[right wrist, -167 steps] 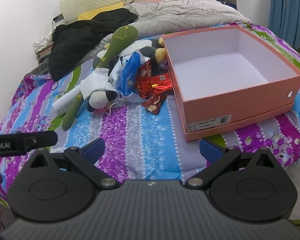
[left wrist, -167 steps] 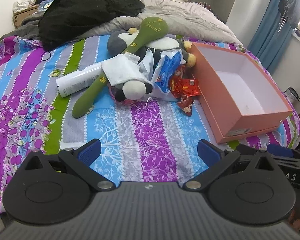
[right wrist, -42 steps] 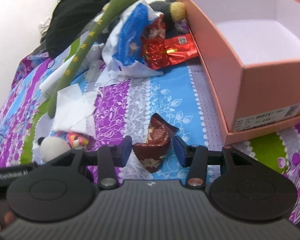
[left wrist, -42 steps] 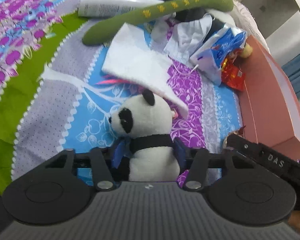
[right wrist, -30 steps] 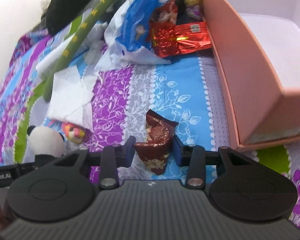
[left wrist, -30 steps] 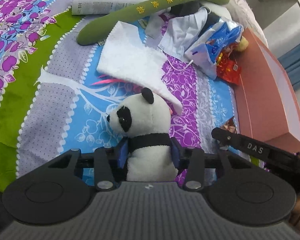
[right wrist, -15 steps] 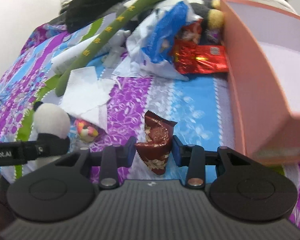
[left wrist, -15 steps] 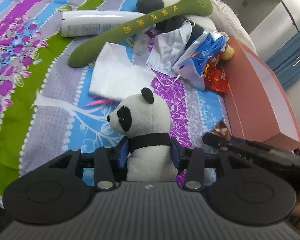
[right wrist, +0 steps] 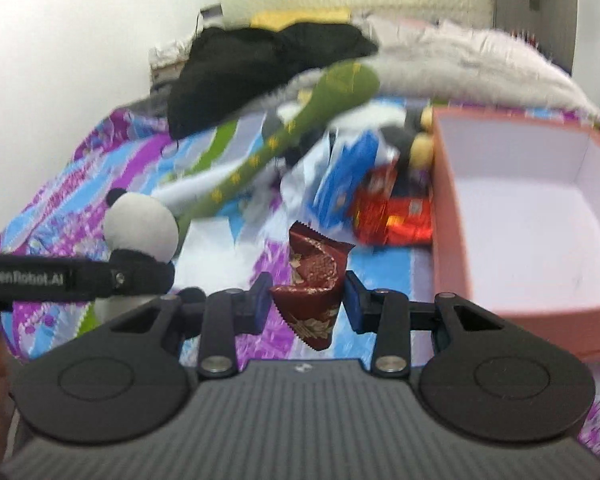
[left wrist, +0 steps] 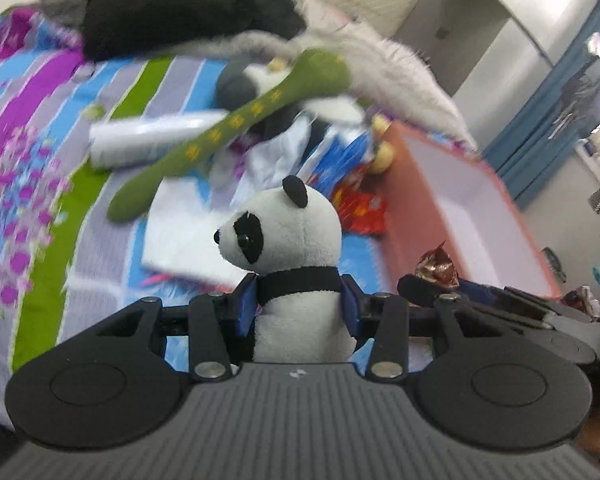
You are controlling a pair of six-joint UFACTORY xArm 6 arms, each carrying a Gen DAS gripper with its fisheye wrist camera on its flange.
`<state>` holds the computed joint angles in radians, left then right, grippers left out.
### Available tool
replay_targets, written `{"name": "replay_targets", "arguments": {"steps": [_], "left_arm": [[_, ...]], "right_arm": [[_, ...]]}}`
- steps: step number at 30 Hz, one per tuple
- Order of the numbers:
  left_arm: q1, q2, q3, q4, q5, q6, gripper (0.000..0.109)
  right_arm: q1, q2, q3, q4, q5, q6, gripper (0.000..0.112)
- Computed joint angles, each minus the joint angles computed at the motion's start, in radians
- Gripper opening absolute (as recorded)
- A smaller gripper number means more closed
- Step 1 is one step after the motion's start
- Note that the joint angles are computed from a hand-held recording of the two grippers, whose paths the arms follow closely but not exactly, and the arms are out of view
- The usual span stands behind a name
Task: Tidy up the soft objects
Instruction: 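Lift the panda and candy packet and carry both over the pink box, then open both tools to drop the panda and candy packet into the box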
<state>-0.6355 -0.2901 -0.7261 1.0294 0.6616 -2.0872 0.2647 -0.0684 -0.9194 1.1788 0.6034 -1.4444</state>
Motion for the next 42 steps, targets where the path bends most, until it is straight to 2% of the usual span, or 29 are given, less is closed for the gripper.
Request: {"name": "replay_targets", "arguments": {"steps": [3, 7, 10, 15, 19, 22, 25, 32, 37, 42], "left_arm": [[0.010, 0.012, -0.063, 0.016, 0.014, 0.059, 0.049], [0.033, 0.049, -0.152, 0.056, -0.012, 0.118, 0.049], [0.036, 0.090, -0.232, 0.055, 0.004, 0.183, 0.049], [0.058, 0.170, -0.371, 0.063, -0.038, 0.278, 0.049], [0.086, 0.270, -0.512, 0.020, -0.087, 0.393, 0.049], [0.111, 0.363, -0.622, -0.059, -0.133, 0.493, 0.049], [0.138, 0.473, -0.742, -0.199, -0.171, 0.633, 0.049], [0.165, 0.724, -1.002, -0.548, -0.171, 0.965, 0.049], [0.163, 0.913, -1.241, -0.743, -0.080, 1.155, 0.049], [0.153, 1.119, -1.545, -0.808, 0.077, 1.218, 0.049]], "right_arm": [[-0.029, -0.003, -0.044, 0.024, 0.040, 0.006, 0.041], [-0.047, 0.003, -0.107, 0.081, 0.027, -0.037, 0.041], [-0.059, 0.019, -0.157, 0.110, 0.012, -0.043, 0.041], [-0.080, 0.043, -0.241, 0.174, -0.020, -0.069, 0.041], [-0.105, 0.080, -0.316, 0.220, -0.045, -0.093, 0.041], [-0.127, 0.136, -0.384, 0.187, -0.062, -0.045, 0.041], [-0.143, 0.200, -0.450, 0.107, -0.090, 0.030, 0.041], [-0.203, 0.362, -0.599, -0.174, -0.076, 0.352, 0.042], [-0.238, 0.473, -0.681, -0.304, -0.063, 0.481, 0.041], [-0.269, 0.551, -0.729, -0.408, -0.044, 0.556, 0.042]]}}
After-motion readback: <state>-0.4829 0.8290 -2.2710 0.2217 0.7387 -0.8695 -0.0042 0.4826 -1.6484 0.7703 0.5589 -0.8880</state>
